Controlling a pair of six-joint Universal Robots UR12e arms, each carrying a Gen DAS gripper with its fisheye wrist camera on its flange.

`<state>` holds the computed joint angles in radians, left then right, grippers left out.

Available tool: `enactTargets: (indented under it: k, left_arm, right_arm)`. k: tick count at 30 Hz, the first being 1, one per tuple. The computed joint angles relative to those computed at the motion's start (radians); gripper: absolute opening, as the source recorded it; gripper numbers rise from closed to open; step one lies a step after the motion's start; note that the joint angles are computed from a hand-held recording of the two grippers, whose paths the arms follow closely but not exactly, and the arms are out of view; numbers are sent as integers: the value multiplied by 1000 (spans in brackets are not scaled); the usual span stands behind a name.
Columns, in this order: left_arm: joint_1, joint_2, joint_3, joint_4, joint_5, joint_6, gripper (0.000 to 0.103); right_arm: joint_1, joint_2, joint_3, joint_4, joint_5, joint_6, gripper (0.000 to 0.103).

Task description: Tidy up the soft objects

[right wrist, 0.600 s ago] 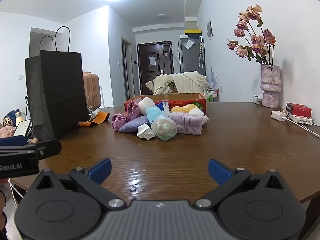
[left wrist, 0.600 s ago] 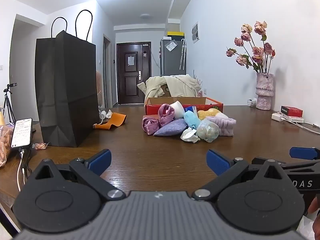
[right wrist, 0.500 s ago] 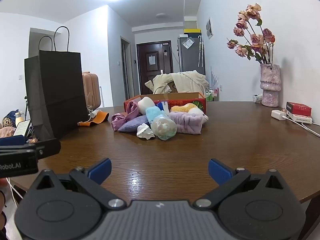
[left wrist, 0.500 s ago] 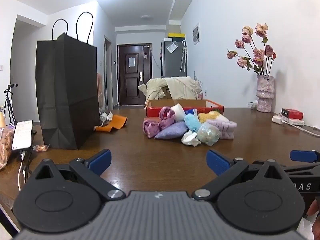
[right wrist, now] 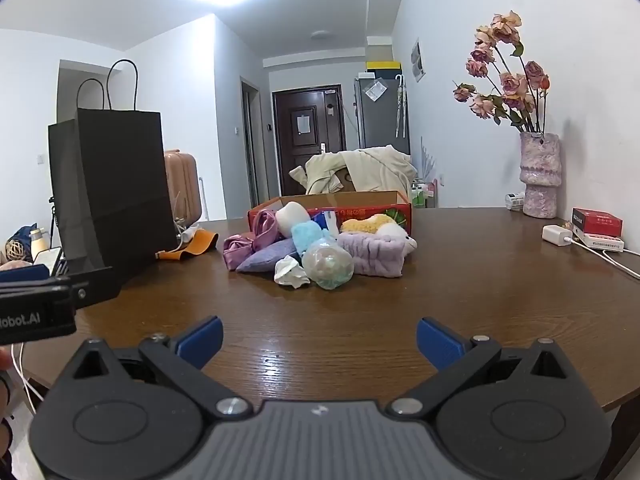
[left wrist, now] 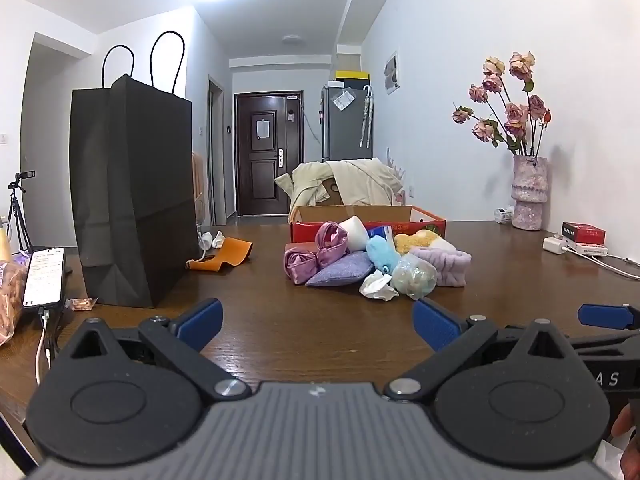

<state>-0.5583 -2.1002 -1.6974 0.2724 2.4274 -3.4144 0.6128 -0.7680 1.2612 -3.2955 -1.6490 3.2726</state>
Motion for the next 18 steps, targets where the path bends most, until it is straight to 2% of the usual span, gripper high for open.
enactTargets:
  k: [18]
  left_arm:
    - [1,1,-3,3,0,-1,103]
  right_arm:
    - [0,4,-13,16,-5,7,103]
